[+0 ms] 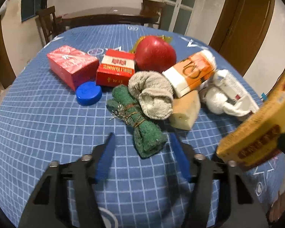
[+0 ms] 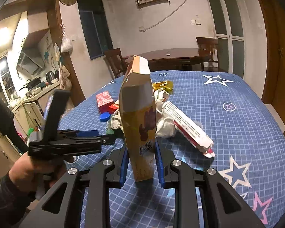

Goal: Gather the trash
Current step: 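Grasp the yellow juice carton with the right tool while the left tool grasps the green scrubber, then carry the juice carton and green scrubber over the green bucket with both tools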

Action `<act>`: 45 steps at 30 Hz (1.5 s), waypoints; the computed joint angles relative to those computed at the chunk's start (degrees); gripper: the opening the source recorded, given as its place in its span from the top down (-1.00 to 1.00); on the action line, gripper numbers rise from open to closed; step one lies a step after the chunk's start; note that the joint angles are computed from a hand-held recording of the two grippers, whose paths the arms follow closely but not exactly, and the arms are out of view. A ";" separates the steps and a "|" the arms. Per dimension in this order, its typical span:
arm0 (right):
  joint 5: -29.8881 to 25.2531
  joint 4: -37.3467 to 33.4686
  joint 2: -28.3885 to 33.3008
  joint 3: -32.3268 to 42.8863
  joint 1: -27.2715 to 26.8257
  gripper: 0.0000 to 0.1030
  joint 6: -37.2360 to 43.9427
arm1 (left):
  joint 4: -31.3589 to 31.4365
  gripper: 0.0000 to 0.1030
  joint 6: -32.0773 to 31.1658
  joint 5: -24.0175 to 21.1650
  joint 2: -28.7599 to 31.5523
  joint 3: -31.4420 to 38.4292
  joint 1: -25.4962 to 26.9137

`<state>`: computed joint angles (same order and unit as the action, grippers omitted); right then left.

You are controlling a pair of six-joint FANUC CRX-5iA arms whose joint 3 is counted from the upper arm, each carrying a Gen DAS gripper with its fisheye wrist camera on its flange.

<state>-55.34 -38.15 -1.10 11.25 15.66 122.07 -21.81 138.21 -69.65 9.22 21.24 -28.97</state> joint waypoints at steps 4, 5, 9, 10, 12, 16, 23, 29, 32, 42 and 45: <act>0.53 -0.24 -1.04 -1.06 -0.07 0.49 0.04 | 0.22 0.55 -0.30 0.59 0.15 -0.02 0.08; 0.99 0.01 -1.47 -1.47 0.24 0.49 -0.18 | 0.46 0.58 0.00 1.07 -0.29 -0.62 0.15; 2.63 0.45 -3.35 -3.14 0.94 0.49 -0.11 | -2.36 0.71 4.18 2.50 -4.33 -4.59 -1.66; 2.75 0.42 -3.59 -3.30 0.98 0.49 0.02 | -3.57 0.72 5.41 2.46 -5.23 -5.32 -2.38; 3.59 0.58 -4.73 -4.26 1.40 0.49 0.36 | -6.69 0.72 8.10 1.75 -6.82 -6.19 -4.48; 6.19 2.40 -7.64 -6.95 3.18 0.49 0.28 | -13.38 0.72 12.18 0.48 -9.04 -6.56 -9.88; 11.24 9.52 -12.60 -11.57 8.10 0.49 -3.43 | -25.64 0.72 17.25 -1.34 -11.39 -5.48 -19.86; 12.36 12.76 -15.00 -12.67 9.35 0.49 -6.70 | -29.34 0.72 15.88 -0.72 -10.65 -2.78 -23.41; 12.75 14.31 -15.81 -12.73 9.38 0.49 -7.95 | -29.41 0.72 14.54 -0.11 -9.44 -1.20 -23.69; 11.91 16.49 -15.90 -9.55 5.90 0.49 -9.30 | -26.55 0.72 9.36 4.41 -6.07 1.71 -21.91; 10.85 16.34 -15.27 -7.86 3.92 0.49 -8.96 | -25.21 0.72 7.10 5.69 -4.35 3.65 -21.38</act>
